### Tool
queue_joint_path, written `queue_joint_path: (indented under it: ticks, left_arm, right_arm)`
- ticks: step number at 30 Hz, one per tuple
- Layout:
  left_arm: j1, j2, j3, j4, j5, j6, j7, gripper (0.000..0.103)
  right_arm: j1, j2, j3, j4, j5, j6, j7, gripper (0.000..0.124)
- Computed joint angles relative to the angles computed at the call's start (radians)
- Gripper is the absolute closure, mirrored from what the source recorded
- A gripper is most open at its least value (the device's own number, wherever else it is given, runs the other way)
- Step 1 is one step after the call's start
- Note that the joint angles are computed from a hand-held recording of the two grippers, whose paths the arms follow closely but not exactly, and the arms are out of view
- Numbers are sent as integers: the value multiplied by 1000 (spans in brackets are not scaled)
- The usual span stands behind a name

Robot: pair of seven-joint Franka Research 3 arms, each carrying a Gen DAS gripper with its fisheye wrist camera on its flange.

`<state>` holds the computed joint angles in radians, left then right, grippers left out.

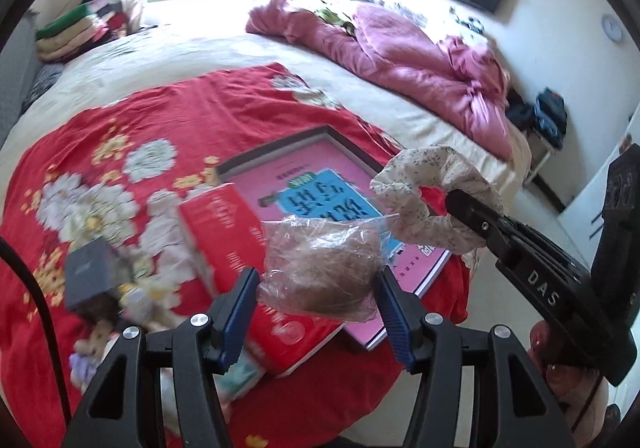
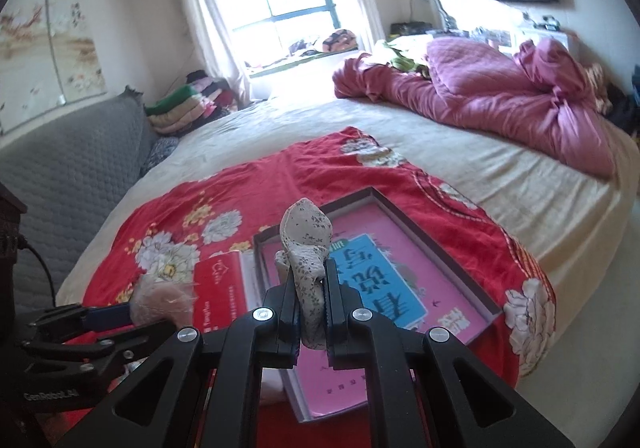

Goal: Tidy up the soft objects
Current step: 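Grasp the clear bag with brown item in the left tool while the right tool lifts the scrunchie, then lower the scrunchie into the pink tray with the right tool while the left tool sets the bag beside it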

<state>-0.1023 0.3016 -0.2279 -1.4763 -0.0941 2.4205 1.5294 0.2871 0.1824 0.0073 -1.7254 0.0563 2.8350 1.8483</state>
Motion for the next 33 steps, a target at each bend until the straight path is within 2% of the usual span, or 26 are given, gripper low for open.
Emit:
queue_joint_path:
  ticks: [4, 11, 13, 18, 21, 25, 30, 33]
  left_arm:
    - [-38, 112, -2, 152, 54, -111, -4, 44]
    - [-102, 252, 2, 332, 131, -235, -15, 44]
    - [-113, 265, 5, 345, 146, -241, -15, 44]
    - [-152, 345, 16, 456, 188, -314, -13, 44]
    - [-168, 376, 23, 502, 203, -340, -18, 44]
    - [-188, 414, 31, 562, 223, -375, -9, 44]
    - [-220, 464, 47, 645, 256, -429, 2, 44]
    - [-243, 510, 62, 721, 274, -487, 5, 43]
  right_arm:
    - [-17, 22, -8, 7, 16, -47, -11, 116]
    - [-52, 82, -9, 18, 80, -103, -32, 115]
    - [-41, 99, -33, 30, 46, -126, 6, 114]
    - [-24, 121, -72, 40, -42, -148, 88, 112]
    - [-21, 128, -85, 49, -92, -171, 120, 105]
    - [-15, 121, -105, 31, -156, -155, 185, 93]
    - [-18, 112, -110, 25, -203, -154, 230, 90]
    - [-30, 107, -100, 23, -197, -160, 236, 82]
